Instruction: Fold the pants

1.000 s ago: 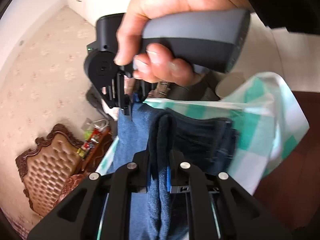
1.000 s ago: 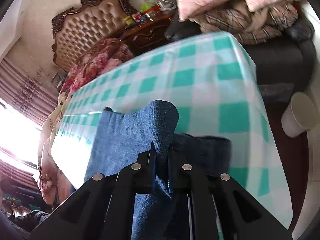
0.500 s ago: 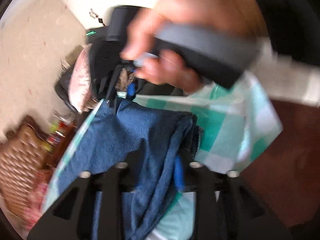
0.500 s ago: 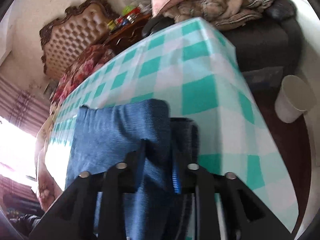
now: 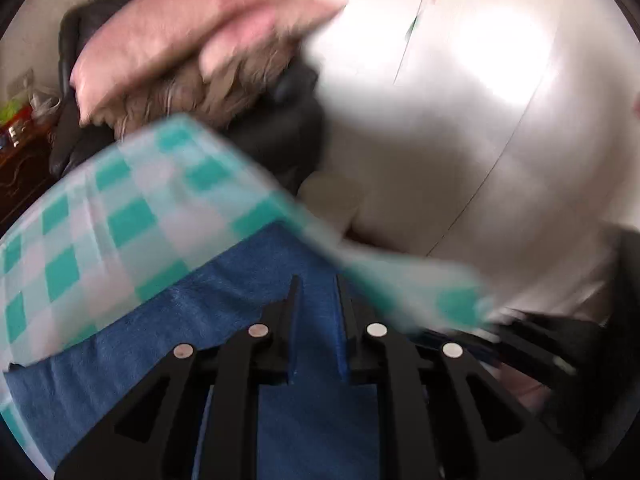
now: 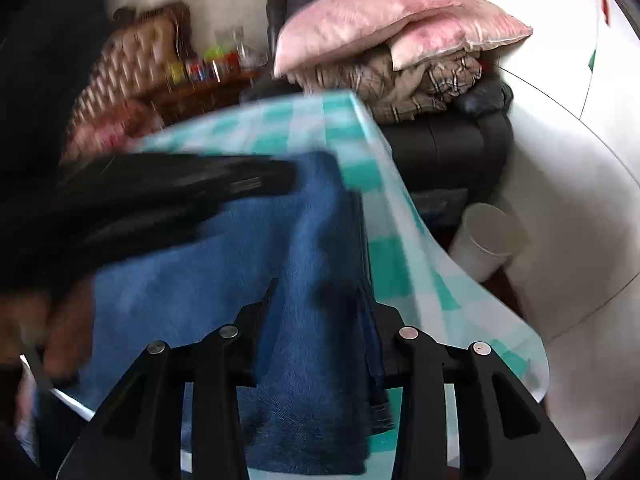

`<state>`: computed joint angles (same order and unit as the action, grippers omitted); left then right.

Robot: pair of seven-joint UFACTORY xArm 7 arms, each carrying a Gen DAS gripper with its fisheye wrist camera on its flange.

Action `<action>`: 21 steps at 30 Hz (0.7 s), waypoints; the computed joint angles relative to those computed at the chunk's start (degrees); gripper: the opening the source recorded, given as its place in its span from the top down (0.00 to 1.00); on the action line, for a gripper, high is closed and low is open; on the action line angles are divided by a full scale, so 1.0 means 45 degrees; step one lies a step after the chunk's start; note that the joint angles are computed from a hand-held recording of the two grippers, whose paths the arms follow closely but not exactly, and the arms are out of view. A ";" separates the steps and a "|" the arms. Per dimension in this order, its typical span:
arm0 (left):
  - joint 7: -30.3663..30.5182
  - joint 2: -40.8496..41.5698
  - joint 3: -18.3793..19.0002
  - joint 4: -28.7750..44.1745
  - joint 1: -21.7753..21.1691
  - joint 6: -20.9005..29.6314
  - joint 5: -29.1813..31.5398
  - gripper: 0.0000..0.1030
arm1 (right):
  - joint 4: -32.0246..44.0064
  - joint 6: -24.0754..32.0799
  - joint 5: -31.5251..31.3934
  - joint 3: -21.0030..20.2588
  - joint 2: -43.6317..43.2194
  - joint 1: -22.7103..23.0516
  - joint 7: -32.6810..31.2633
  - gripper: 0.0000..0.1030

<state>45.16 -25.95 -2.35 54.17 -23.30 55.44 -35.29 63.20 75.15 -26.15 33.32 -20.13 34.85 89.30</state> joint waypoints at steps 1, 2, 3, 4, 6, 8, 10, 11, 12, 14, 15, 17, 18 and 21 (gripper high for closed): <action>-0.0338 0.0646 -0.0136 0.0175 0.0011 -0.0372 0.0233 0.98 | -0.0342 -0.0267 0.0210 -0.0097 -0.0181 0.0028 0.0275 0.66; -0.0271 0.0759 0.0194 0.0068 -0.0405 -0.0263 -0.0068 0.98 | -0.0729 -0.0550 0.0334 -0.0153 -0.0464 0.0048 0.0549 0.66; -0.0156 0.0954 0.0151 0.0172 -0.0289 -0.0159 -0.0413 0.98 | -0.1125 -0.0966 0.0435 -0.0248 -0.0806 0.0068 0.0683 0.66; -0.0221 0.1180 -0.0003 0.0420 -0.0033 0.0010 -0.0625 0.98 | -0.1306 -0.1157 0.0548 -0.0289 -0.0976 0.0030 0.0669 0.66; -0.0762 0.1295 0.0074 0.0701 0.0212 0.0239 -0.0941 0.98 | -0.1285 -0.1154 0.0701 -0.0208 -0.0986 -0.0119 0.0530 0.65; -0.1240 0.0752 0.0083 0.0446 0.0534 -0.0120 -0.0931 0.88 | -0.1113 -0.0925 0.0712 -0.0077 -0.0872 -0.0223 0.0302 0.64; -0.1237 -0.0307 0.0345 -0.0357 0.0774 -0.0249 -0.0859 0.79 | -0.1117 -0.0906 0.0691 -0.0031 -0.0859 -0.0321 0.0297 0.61; -0.1252 -0.0554 0.0484 -0.0584 0.0877 -0.0220 -0.0710 0.72 | -0.1102 -0.0814 0.0705 0.0018 -0.0879 -0.0357 0.0368 0.57; -0.1379 -0.0710 0.0517 -0.0795 0.1041 -0.0200 -0.0371 0.68 | -0.1089 -0.0727 0.0695 0.0056 -0.0873 -0.0407 0.0434 0.55; -0.1965 -0.0816 0.0304 -0.1254 0.1635 0.0106 0.1063 0.63 | -0.1087 -0.0615 0.0718 0.0108 -0.0902 -0.0438 0.0541 0.49; -0.1959 -0.1095 0.0564 -0.1573 0.1664 0.0121 0.1109 0.63 | -0.1075 -0.0557 0.0733 0.0097 -0.0896 -0.0450 0.0518 0.48; -0.2132 -0.1599 0.0847 -0.1900 0.1864 0.0182 0.1259 0.60 | -0.0943 -0.0356 0.0742 0.0130 -0.0821 -0.0450 0.0454 0.47; -0.2293 -0.1820 0.0864 -0.2071 0.2027 0.0097 0.1487 0.56 | -0.0867 -0.0257 0.0710 0.0158 -0.0760 -0.0463 0.0436 0.47; -0.2699 -0.3371 0.1111 -0.3049 0.2696 0.0161 0.2541 0.36 | -0.0571 0.0154 0.0613 0.0284 -0.0520 -0.0488 0.0591 0.44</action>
<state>33.01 -41.12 2.65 40.45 -11.17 56.17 -23.85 60.63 75.84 -23.40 34.60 -22.47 32.66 91.96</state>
